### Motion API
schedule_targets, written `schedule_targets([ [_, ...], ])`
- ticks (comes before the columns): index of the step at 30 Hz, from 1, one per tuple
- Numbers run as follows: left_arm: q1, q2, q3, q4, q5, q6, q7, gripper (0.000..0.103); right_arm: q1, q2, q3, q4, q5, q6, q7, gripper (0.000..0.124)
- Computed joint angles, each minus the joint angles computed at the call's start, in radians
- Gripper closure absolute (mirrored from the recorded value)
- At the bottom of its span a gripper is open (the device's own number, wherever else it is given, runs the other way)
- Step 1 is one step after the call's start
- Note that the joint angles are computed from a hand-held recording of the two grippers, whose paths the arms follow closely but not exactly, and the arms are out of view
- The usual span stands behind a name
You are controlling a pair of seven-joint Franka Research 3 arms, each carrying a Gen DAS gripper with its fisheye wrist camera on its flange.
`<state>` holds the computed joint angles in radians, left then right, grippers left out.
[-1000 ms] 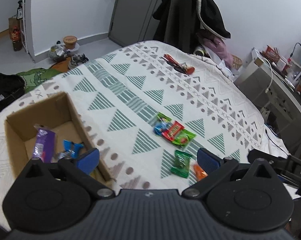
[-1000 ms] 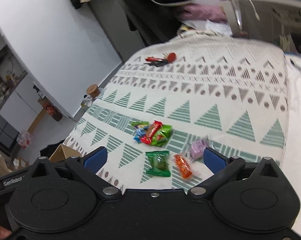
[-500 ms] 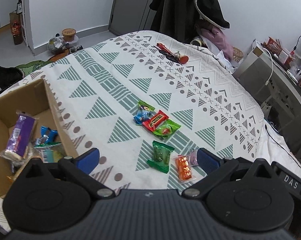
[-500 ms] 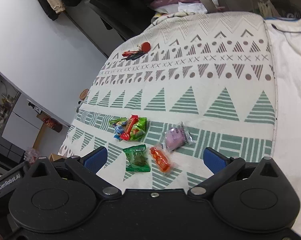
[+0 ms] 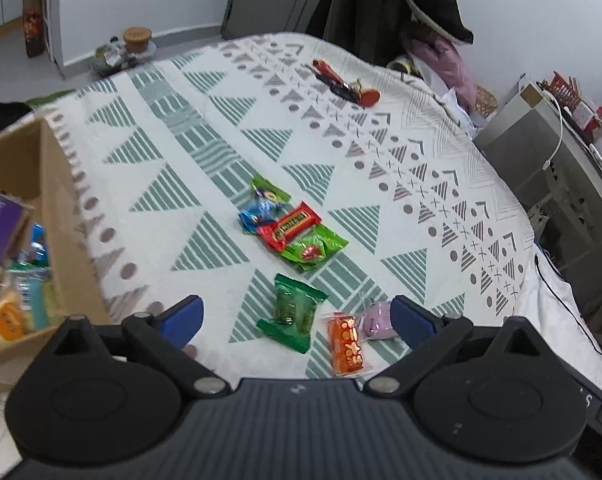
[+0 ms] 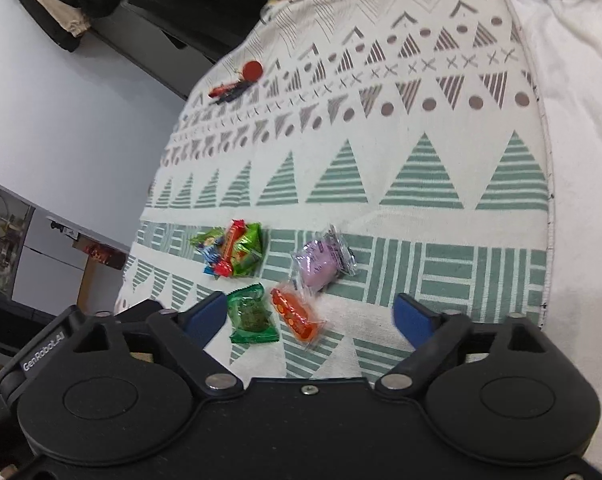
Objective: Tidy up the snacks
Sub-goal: 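Grasp green square candy with left tool while right tool grasps pink round candy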
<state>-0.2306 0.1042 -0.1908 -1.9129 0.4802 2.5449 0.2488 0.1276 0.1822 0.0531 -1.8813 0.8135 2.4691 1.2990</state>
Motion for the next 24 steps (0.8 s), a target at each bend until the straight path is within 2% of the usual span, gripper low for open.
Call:
schedule_targets([
  [3, 0.007, 0.039, -0.001, 0.019, -0.035, 0.025, 0.040, 0.013, 0.016, 0.032, -0.008, 0.024, -0.070, 0.006, 0.083, 0.055],
  [10, 0.022, 0.122, -0.001, 0.054, -0.146, 0.060, 0.137, 0.034, 0.058, 0.097, -0.014, 0.082, -0.261, 0.038, 0.263, 0.060],
  [18, 0.040, 0.182, 0.001, 0.086, -0.235, 0.084, 0.243, 0.046, 0.088, 0.149, -0.018, 0.138, -0.400, 0.029, 0.381, 0.065],
  [24, 0.055, 0.220, -0.007, 0.104, -0.304, 0.093, 0.313, 0.056, 0.099, 0.179, -0.016, 0.169, -0.449, 0.028, 0.431, 0.068],
])
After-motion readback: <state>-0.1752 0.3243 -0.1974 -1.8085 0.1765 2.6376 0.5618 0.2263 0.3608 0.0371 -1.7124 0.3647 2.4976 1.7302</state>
